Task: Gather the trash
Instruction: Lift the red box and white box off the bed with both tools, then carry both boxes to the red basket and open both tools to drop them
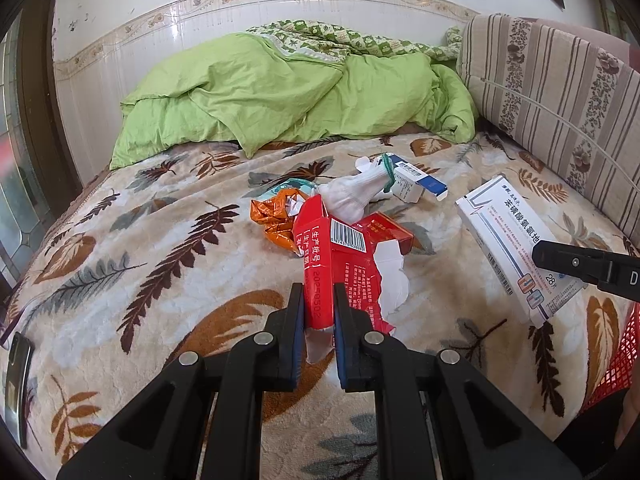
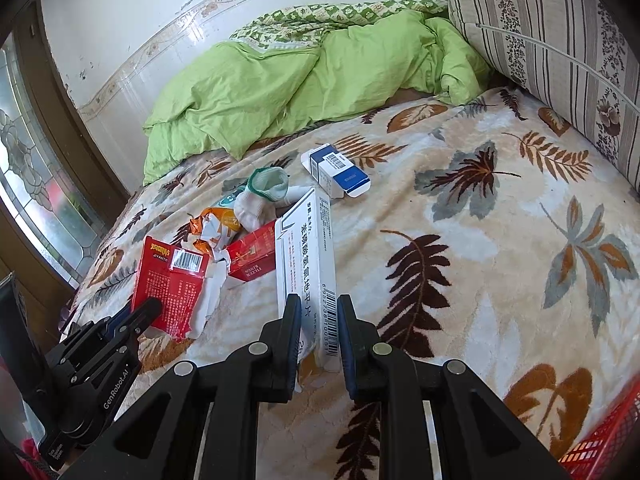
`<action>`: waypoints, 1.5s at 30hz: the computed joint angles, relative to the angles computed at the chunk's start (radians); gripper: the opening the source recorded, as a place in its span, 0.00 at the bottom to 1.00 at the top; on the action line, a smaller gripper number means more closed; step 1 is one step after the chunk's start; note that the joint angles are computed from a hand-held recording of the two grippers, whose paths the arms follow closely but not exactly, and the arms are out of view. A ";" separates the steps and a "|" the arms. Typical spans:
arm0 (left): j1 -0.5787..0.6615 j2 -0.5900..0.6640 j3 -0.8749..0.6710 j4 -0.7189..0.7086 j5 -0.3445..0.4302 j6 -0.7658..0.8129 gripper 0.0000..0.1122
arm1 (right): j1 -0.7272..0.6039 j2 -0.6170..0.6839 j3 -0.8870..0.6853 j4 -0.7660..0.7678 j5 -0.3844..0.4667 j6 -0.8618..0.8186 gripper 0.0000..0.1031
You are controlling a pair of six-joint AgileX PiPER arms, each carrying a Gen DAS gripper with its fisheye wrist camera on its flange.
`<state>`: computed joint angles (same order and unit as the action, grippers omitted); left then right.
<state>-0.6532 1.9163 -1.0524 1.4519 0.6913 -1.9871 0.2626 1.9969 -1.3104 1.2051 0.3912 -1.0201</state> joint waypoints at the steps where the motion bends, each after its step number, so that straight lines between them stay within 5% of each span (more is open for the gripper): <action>1: -0.001 0.001 -0.001 0.000 0.002 -0.001 0.11 | -0.001 0.000 0.001 0.003 -0.001 -0.003 0.18; 15: -0.011 -0.064 0.045 -0.019 -0.122 -0.047 0.11 | -0.031 -0.086 0.102 0.072 0.031 -0.042 0.18; 24: -0.094 -0.092 -0.012 -0.086 -0.214 0.049 0.11 | -0.224 -0.237 0.286 0.132 0.137 -0.106 0.18; 29: -0.155 -0.050 -0.149 -0.225 -0.256 0.243 0.11 | -0.405 -0.317 0.370 0.103 0.187 -0.103 0.18; 36: -0.237 0.089 -0.452 -0.607 -0.271 0.722 0.11 | -0.675 -0.395 0.448 0.024 0.246 -0.084 0.18; 45: -0.336 0.400 -0.996 -1.125 -0.113 1.351 0.11 | -0.908 -0.415 0.483 -0.078 0.268 -0.077 0.19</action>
<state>-0.9896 2.3158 -2.0485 0.3269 0.5784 -0.6360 -0.6449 1.5819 -0.8270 1.1267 0.6589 -1.0975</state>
